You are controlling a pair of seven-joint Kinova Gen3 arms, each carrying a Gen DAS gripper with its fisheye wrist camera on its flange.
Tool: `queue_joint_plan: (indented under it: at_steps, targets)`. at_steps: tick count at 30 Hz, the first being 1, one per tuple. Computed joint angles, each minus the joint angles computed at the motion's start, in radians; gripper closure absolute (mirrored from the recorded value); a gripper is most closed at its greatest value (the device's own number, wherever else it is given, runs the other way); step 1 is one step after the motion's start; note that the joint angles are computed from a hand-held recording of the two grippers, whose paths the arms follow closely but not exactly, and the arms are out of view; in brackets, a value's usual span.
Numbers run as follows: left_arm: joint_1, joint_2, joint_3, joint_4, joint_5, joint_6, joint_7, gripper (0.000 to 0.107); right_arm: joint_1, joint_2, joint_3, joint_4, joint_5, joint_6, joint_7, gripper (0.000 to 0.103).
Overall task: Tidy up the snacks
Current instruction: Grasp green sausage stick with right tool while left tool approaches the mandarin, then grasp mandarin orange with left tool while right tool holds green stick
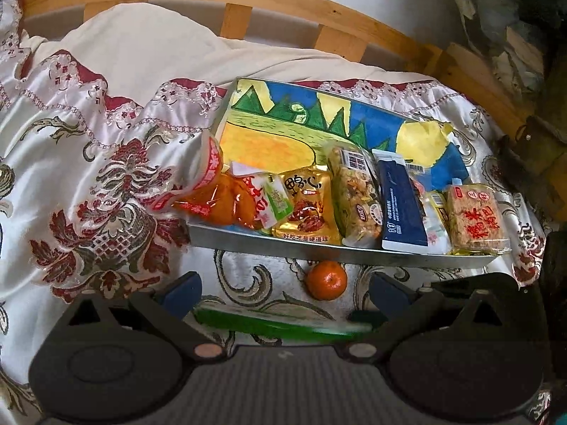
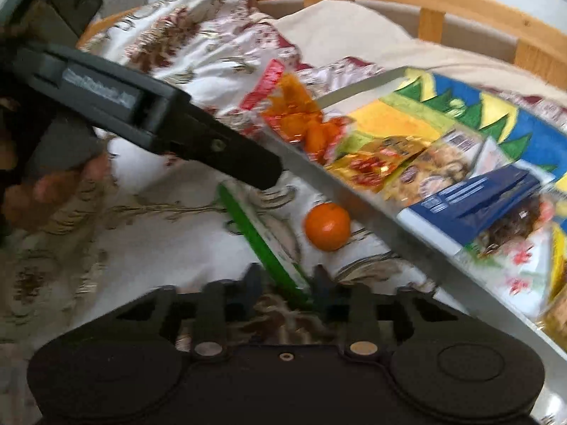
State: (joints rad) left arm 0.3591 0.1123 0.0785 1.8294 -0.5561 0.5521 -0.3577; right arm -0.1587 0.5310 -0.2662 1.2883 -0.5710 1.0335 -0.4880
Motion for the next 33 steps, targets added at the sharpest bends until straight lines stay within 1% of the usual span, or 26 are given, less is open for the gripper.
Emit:
queue_joint_plan:
  at_steps: [1,2,3,4,6,7,8,9,10,11,13,15,17,18,20,23,25,27,29,30,31,33]
  targets:
    - [0.0,-0.001,0.0,0.001,-0.001,0.0,-0.001,0.005,-0.004,0.004,0.01,-0.013,-0.009,0.024,0.003,0.074]
    - [0.0,0.0,0.001,-0.001,0.002,0.003,-0.003,0.005,-0.023,0.001,0.039,-0.017,-0.024,0.033,0.017,0.074]
    - [-0.003,0.001,0.002,-0.002,0.009,0.005,-0.01,0.005,-0.042,-0.003,0.066,-0.013,-0.04,0.024,0.031,0.068]
    - [-0.005,0.002,0.003,-0.004,0.015,0.008,-0.017,0.005,-0.053,-0.007,0.074,-0.002,-0.043,0.0,0.037,0.057]
    - [-0.004,0.008,0.002,-0.011,0.018,0.018,-0.023,0.005,-0.058,-0.008,0.05,0.014,-0.012,-0.061,0.006,0.044]
    - [-0.003,0.01,0.002,-0.013,0.019,0.021,-0.025,0.005,-0.047,0.004,0.021,0.003,0.016,-0.069,-0.025,0.044]
    - [-0.002,0.012,0.001,-0.015,0.02,0.024,-0.027,0.005,-0.046,0.015,0.011,-0.008,0.031,-0.069,-0.052,0.044]
    - [-0.001,0.014,0.001,-0.017,0.021,0.026,-0.029,0.005,-0.05,0.02,0.014,-0.012,0.031,-0.069,-0.071,0.046]
    - [-0.002,0.017,0.001,-0.02,0.026,0.026,-0.038,0.005,-0.048,0.018,0.013,-0.007,0.027,-0.076,-0.074,0.057]
    - [-0.002,0.018,0.001,-0.019,0.029,0.023,-0.047,0.005,-0.033,0.017,-0.003,0.0,0.024,-0.073,-0.061,0.066]
    - [0.003,0.022,0.0,-0.02,0.022,0.017,-0.056,0.005,-0.012,-0.003,-0.019,0.037,0.012,-0.091,-0.021,0.073]
    - [0.008,0.03,-0.001,-0.025,0.019,0.012,-0.073,0.005,0.018,-0.036,-0.031,0.092,-0.015,-0.115,0.023,0.078]
    - [0.02,0.039,-0.004,-0.028,0.006,0.005,-0.079,0.005,0.043,-0.07,-0.028,0.133,-0.047,-0.115,0.031,0.081]
    - [0.018,0.043,-0.003,-0.03,0.016,-0.002,-0.095,0.005,0.055,-0.088,-0.022,0.149,-0.058,-0.102,0.032,0.083]
    - [0.011,0.046,-0.002,-0.024,0.044,-0.03,-0.133,0.005,0.07,-0.13,-0.007,0.183,-0.057,-0.083,0.057,0.084]
    - [0.028,0.064,-0.015,-0.028,0.035,-0.046,-0.154,0.006,0.063,-0.179,0.029,0.208,-0.021,-0.038,0.071,0.084]
    - [0.038,0.081,-0.024,-0.037,0.029,-0.048,-0.165,0.01,0.061,-0.195,0.05,0.213,-0.006,-0.007,0.07,0.085]
    - [0.035,0.097,-0.025,-0.048,0.053,-0.053,-0.197,0.014,0.064,-0.209,0.063,0.233,-0.013,-0.009,0.075,0.084]
    - [0.031,0.11,-0.03,-0.056,0.081,-0.06,-0.226,0.018,0.065,-0.213,0.067,0.249,-0.03,-0.021,0.085,0.081]
    - [0.028,0.115,-0.031,-0.059,0.098,-0.067,-0.242,0.022,0.063,-0.214,0.069,0.256,-0.038,-0.031,0.084,0.077]
    - [0.025,0.121,-0.032,-0.062,0.114,-0.073,-0.257,0.027,0.062,-0.214,0.069,0.264,-0.048,-0.044,0.085,0.075]
    - [0.036,0.132,-0.048,-0.072,0.126,-0.069,-0.258,0.032,0.062,-0.211,0.063,0.279,-0.083,-0.081,0.094,0.075]
